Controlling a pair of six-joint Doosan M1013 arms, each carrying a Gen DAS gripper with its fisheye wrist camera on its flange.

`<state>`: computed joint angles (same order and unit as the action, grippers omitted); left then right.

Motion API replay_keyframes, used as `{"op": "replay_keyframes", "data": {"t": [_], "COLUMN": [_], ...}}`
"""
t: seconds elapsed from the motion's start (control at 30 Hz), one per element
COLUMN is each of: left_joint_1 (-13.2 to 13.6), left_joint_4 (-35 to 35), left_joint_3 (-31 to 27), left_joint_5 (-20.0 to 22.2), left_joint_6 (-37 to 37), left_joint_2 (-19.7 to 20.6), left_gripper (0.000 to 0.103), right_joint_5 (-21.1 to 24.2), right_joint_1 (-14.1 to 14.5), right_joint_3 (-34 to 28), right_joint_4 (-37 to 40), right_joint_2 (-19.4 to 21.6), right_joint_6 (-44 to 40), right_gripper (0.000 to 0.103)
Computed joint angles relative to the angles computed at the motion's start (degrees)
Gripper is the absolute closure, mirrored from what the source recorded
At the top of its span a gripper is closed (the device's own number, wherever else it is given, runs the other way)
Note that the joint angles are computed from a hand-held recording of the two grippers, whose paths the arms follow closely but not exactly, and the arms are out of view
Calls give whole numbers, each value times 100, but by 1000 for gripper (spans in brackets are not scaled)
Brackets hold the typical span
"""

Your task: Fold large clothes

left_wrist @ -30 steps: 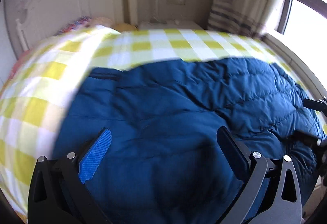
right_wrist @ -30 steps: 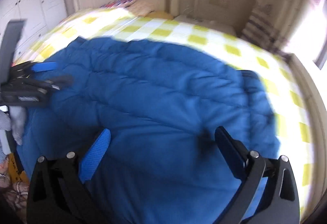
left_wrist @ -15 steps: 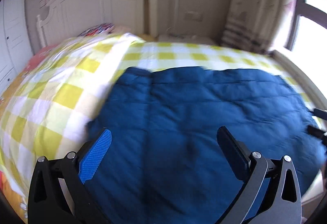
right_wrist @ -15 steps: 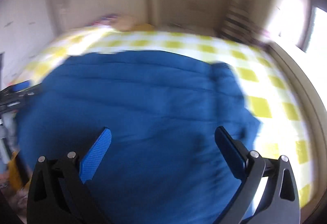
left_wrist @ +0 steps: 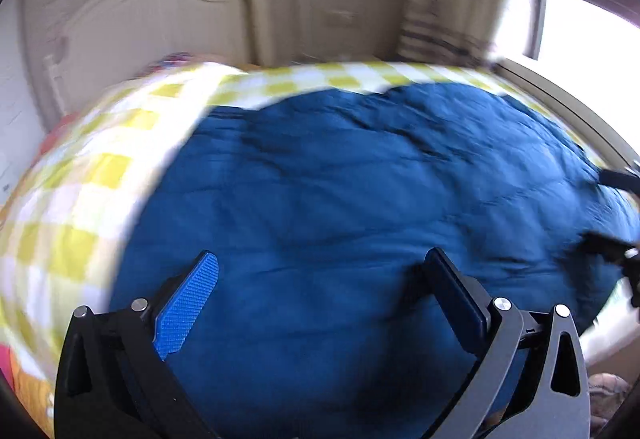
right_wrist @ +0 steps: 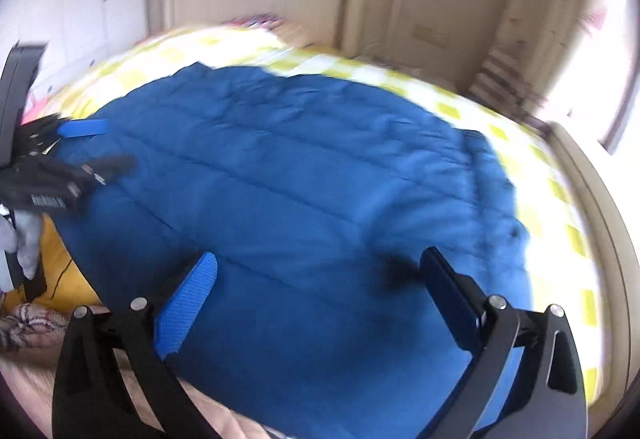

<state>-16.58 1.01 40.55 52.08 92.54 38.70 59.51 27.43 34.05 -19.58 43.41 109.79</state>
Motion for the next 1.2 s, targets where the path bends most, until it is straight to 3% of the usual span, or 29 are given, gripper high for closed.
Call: {"op": "replay_keyframes", "data": {"t": [0.07, 0.17, 0.2, 0.3, 0.33, 0.4, 0.47, 0.6, 0.73, 0.83, 0.9, 1.0, 1.1, 1.2], "left_joint_1": [98, 160, 129, 77, 83, 91, 77, 82, 116, 141, 129, 110, 21, -134], "left_joint_4": [161, 31, 200, 480, 449, 431, 488, 463, 308, 177, 231, -41, -294, -279], "left_joint_3": [48, 363, 376, 268, 262, 330, 362, 432, 420, 360, 338, 570, 457, -221], "left_joint_5": [43, -313, -310, -206, -206, -266, -301, -367, -373, -266, -210, -614, -762, -348], "left_joint_6": [-284, 6, -70, -195, -175, -155, -184, -151, 22, 123, 36, 164, 586, 922], "left_joint_2": [21, -77, -85, -25, -20, -56, -70, -101, -98, -84, -99, -272, -282, 15], "left_gripper": [4, 4, 4, 4, 4, 4, 4, 4, 4, 4, 4, 4, 4, 4], "right_joint_5": [-302, -1308, -1251, -495, -454, -893, -1009, -637, -595, -1402, -2257, -3053, -3849, -4572], "right_joint_1": [-89, -305, -298, -188, -159, -92, -12, 324, 211, 185, 96, -55, -327, -489], "right_joint_3": [672, 1692, 1667, 1150, 1087, 1192, 1145, 739, 878, 1855, 2803, 3949, 4631, 4919], "right_joint_4": [-177, 522, 510, 204, 130, 320, 508, -496, 131, 143, 250, -200, 193, 736], "right_joint_2": [-328, -792, -783, -591, -579, -652, -595, -204, -376, -944, -1478, -2105, -2400, -2477], "right_joint_6": [515, 698, 750, 934, 977, 726, 520, 159, -88, 384, 1080, 2700, 3583, 3581], "right_gripper": [3, 2, 2, 2, 2, 3, 2, 2, 2, 3, 3, 12, 20, 26]}}
